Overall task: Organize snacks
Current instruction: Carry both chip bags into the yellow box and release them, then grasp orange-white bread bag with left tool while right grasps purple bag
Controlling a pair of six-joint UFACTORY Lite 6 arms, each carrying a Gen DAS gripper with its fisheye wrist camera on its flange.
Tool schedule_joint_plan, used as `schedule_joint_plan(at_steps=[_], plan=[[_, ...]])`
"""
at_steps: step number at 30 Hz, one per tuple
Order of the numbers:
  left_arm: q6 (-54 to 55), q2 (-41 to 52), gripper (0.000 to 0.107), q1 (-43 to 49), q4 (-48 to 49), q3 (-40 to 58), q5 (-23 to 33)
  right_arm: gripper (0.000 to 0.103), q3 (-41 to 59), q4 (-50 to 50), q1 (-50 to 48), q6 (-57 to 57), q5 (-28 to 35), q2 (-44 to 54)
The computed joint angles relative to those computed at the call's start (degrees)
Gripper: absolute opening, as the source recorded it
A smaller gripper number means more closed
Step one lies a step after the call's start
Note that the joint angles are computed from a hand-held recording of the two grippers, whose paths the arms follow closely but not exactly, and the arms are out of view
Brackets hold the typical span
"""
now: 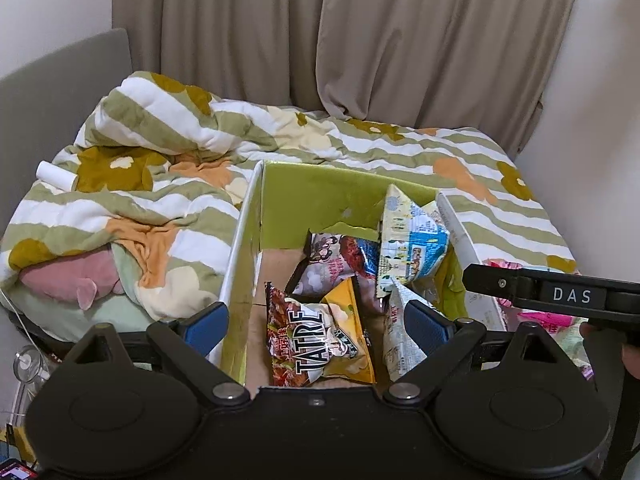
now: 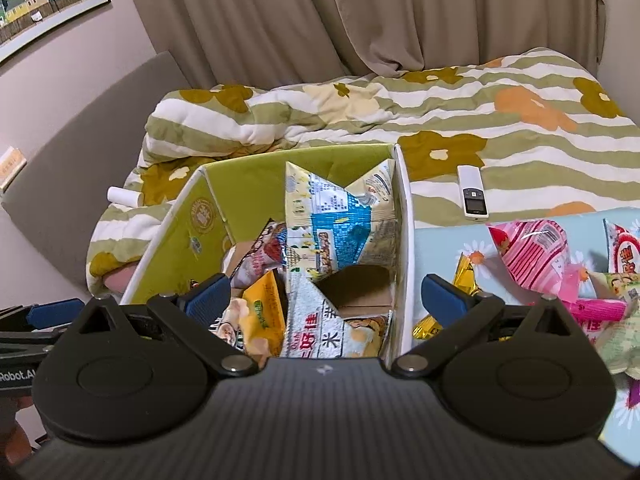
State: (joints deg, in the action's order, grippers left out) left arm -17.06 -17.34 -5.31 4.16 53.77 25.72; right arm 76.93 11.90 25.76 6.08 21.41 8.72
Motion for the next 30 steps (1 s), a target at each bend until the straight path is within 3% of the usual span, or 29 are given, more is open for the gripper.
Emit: schedule_joint_plan(at_steps=[11,19,24,30], plan=[[-2.27,-8.27,0.096,-5.81,3.86,-0.97,3.02,0.103,-8.55,-12.36,0.64,13.84,1.27,-15.27],[-5.59,-10.5,0.096,-15.63,9.74,-1.35,0.67,0.103,-13.07,-22.75,-2.41,23.03,7.51,-27.32],[-15.65,-6.36,0.096,-24.92,19.74,0.79,-0.32,0.103,-16.56,-15.13,-11.63,12.8,8.95,-33.1],[-29.59,4.11,0.096,-34.86,36.44,5.8,-1.97,0.103,-19.59,4.89,-29.82,-13.29,10.95,-34.83]])
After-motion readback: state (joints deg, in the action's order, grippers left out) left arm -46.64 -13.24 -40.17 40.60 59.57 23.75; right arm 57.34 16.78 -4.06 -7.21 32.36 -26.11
